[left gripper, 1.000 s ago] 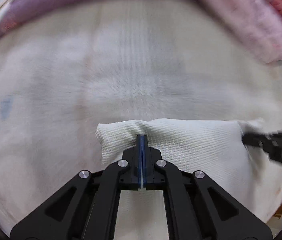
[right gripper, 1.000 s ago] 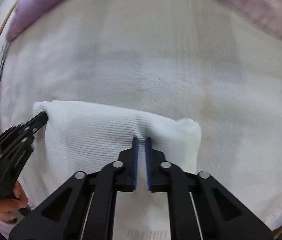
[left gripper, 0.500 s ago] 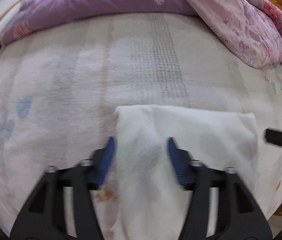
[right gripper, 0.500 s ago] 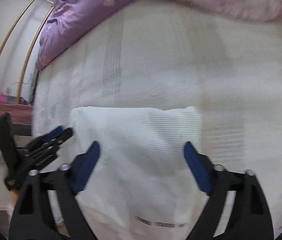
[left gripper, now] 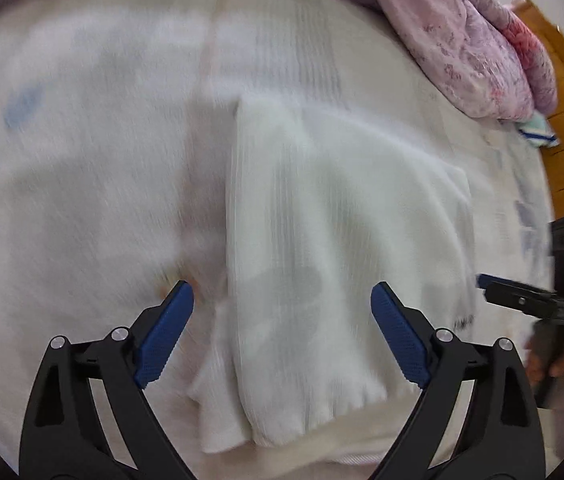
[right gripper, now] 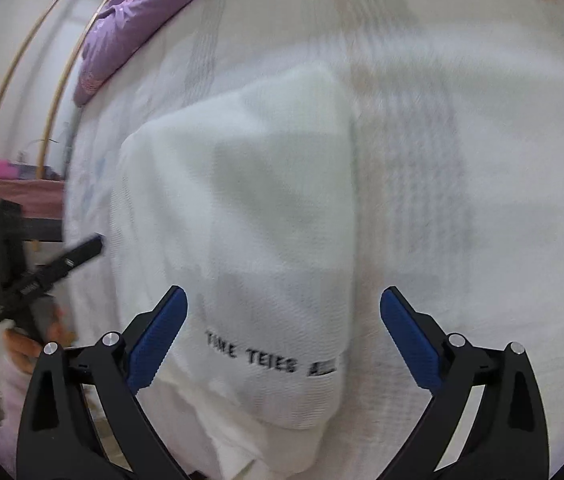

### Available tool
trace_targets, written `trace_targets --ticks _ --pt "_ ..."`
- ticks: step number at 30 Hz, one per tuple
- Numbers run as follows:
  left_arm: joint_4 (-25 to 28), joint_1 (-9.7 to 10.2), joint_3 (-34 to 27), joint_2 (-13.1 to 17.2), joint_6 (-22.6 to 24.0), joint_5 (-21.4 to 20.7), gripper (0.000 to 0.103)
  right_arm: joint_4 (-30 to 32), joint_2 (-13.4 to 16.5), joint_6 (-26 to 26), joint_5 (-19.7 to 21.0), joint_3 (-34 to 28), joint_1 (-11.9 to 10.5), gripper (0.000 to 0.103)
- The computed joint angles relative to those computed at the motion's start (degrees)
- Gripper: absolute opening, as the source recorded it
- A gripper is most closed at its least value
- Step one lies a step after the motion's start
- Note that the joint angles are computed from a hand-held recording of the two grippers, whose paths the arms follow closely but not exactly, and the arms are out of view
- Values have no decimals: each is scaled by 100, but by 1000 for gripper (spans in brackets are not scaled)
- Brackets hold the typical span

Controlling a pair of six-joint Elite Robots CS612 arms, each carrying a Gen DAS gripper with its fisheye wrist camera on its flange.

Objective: Fold large clothes

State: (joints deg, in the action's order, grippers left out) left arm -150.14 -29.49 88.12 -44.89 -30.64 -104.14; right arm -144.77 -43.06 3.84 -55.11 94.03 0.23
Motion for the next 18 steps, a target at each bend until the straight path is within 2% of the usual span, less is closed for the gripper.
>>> trace_targets --ticks 3,4,5,7,8,9,11,12,13,15,18 --pt "-128 142 145 122 -152 -765 90 147 121 -123 438 -47 3 97" --pt "-504 211 246 229 -204 -1340 90 77 163 -115 472 -49 24 97" --pt "-889 245 344 326 -404 -1726 90 -49 192 -73 405 -40 51 97" --pt "-1852 275 592 403 -832 -1922 90 -107 235 -78 566 -29 37 97" --pt "-2281 317 641 485 -989 -2212 90 -106 261 -71 750 -23 3 97" --pt "-2721 394 618 627 -1264 -2702 90 -38 295 -123 1005 -31 -45 97" --pt "-3836 534 436 1035 -2250 -3606 90 381 347 -262 1397 -98 -139 97" --pt "-4131 572 380 1165 -2555 -3808 90 662 380 -294 1575 -140 -181 97" --pt "-4185 584 348 1240 -2656 -3838 90 839 400 -323 1605 -163 -204 97" --pt "-3978 602 251 1308 -2550 -3914 90 1031 420 -364 1152 -212 -174 94" --pt "-3189 545 236 1154 -1973 -3681 92 436 417 143 1318 -32 -224 97"
